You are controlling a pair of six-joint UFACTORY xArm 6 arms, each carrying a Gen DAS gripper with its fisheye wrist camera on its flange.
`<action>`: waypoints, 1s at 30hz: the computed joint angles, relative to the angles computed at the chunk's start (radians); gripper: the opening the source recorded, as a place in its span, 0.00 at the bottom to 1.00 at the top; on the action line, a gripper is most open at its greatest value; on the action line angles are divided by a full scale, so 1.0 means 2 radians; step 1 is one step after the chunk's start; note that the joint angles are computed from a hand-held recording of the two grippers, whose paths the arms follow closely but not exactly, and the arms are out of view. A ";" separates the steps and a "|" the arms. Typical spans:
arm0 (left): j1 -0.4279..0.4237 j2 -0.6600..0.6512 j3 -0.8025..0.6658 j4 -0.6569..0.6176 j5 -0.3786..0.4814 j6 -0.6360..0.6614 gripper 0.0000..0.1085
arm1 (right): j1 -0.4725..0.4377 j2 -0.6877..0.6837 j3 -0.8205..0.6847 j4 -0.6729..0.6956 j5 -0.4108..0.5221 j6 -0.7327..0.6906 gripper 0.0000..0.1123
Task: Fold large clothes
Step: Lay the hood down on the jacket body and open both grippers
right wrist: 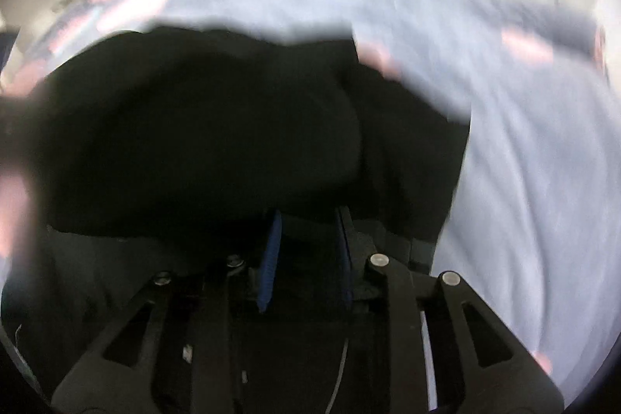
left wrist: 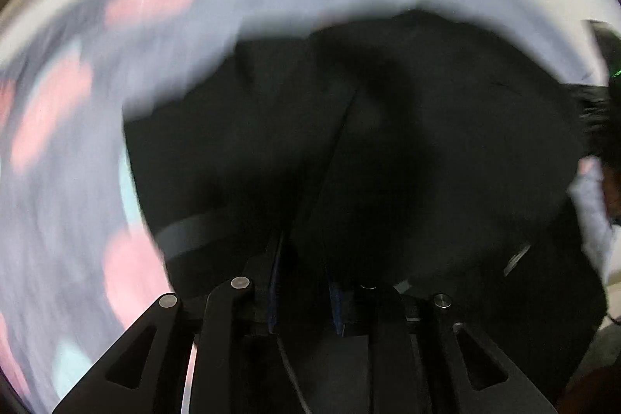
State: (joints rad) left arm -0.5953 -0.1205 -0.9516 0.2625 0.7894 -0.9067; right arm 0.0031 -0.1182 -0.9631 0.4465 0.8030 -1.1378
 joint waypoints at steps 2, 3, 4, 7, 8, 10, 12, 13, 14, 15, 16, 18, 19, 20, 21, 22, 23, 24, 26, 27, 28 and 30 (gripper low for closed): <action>-0.006 -0.024 0.028 -0.011 -0.008 -0.032 0.17 | -0.018 0.006 -0.014 -0.016 0.038 0.028 0.23; -0.007 -0.042 0.037 -0.009 -0.010 -0.051 0.18 | -0.028 0.007 -0.026 -0.013 0.055 0.033 0.24; -0.009 -0.054 0.038 -0.003 -0.004 -0.064 0.18 | -0.037 0.006 -0.042 -0.003 0.076 0.036 0.25; -0.012 -0.087 0.021 0.049 0.019 -0.110 0.18 | -0.045 0.007 -0.092 0.028 0.127 0.042 0.36; -0.009 -0.092 0.011 0.059 0.018 -0.118 0.18 | -0.048 0.008 -0.110 0.042 0.148 0.043 0.40; 0.000 -0.089 -0.011 0.076 -0.004 -0.126 0.19 | -0.037 0.012 -0.141 0.066 0.181 0.056 0.45; 0.011 -0.066 -0.040 0.078 -0.034 -0.119 0.20 | -0.013 -0.002 -0.134 0.075 0.184 0.066 0.45; 0.014 -0.051 -0.053 0.077 -0.045 -0.116 0.20 | 0.005 -0.004 -0.134 0.074 0.184 0.075 0.45; 0.018 -0.033 -0.065 0.072 -0.056 -0.113 0.21 | 0.026 -0.007 -0.129 0.070 0.178 0.087 0.45; 0.021 -0.015 -0.074 0.061 -0.067 -0.105 0.22 | 0.038 -0.012 -0.119 0.064 0.173 0.090 0.45; 0.021 0.006 -0.083 0.044 -0.078 -0.092 0.22 | 0.056 -0.008 -0.110 0.056 0.162 0.097 0.45; 0.015 0.035 -0.084 0.005 -0.084 -0.071 0.22 | 0.076 0.002 -0.092 0.039 0.147 0.102 0.45; 0.013 0.050 -0.081 -0.012 -0.084 -0.064 0.22 | 0.082 0.007 -0.067 0.022 0.124 0.102 0.45; 0.010 0.059 -0.078 -0.022 -0.085 -0.064 0.22 | 0.082 0.009 -0.051 0.005 0.113 0.103 0.45; 0.010 0.068 -0.056 -0.050 -0.107 -0.061 0.24 | 0.086 0.021 -0.033 -0.019 0.096 0.111 0.45; 0.007 0.066 -0.027 -0.067 -0.138 -0.065 0.24 | 0.076 0.039 -0.034 -0.029 0.094 0.106 0.45; 0.004 0.069 0.002 -0.090 -0.179 -0.067 0.24 | 0.069 0.053 -0.028 -0.031 0.089 0.103 0.46; 0.004 0.068 0.028 -0.098 -0.220 -0.078 0.24 | 0.060 0.064 -0.020 -0.017 0.082 0.088 0.46; 0.005 0.053 0.071 -0.109 -0.290 -0.119 0.23 | 0.053 0.074 -0.026 -0.002 0.086 0.079 0.46; 0.007 0.050 0.075 -0.120 -0.299 -0.119 0.21 | 0.053 0.076 -0.035 -0.006 0.097 0.088 0.46; 0.007 0.046 0.073 -0.118 -0.293 -0.122 0.21 | 0.052 0.078 -0.049 -0.008 0.111 0.094 0.46; 0.007 0.037 0.057 -0.087 -0.261 -0.132 0.21 | 0.036 0.079 -0.079 0.010 0.158 0.087 0.46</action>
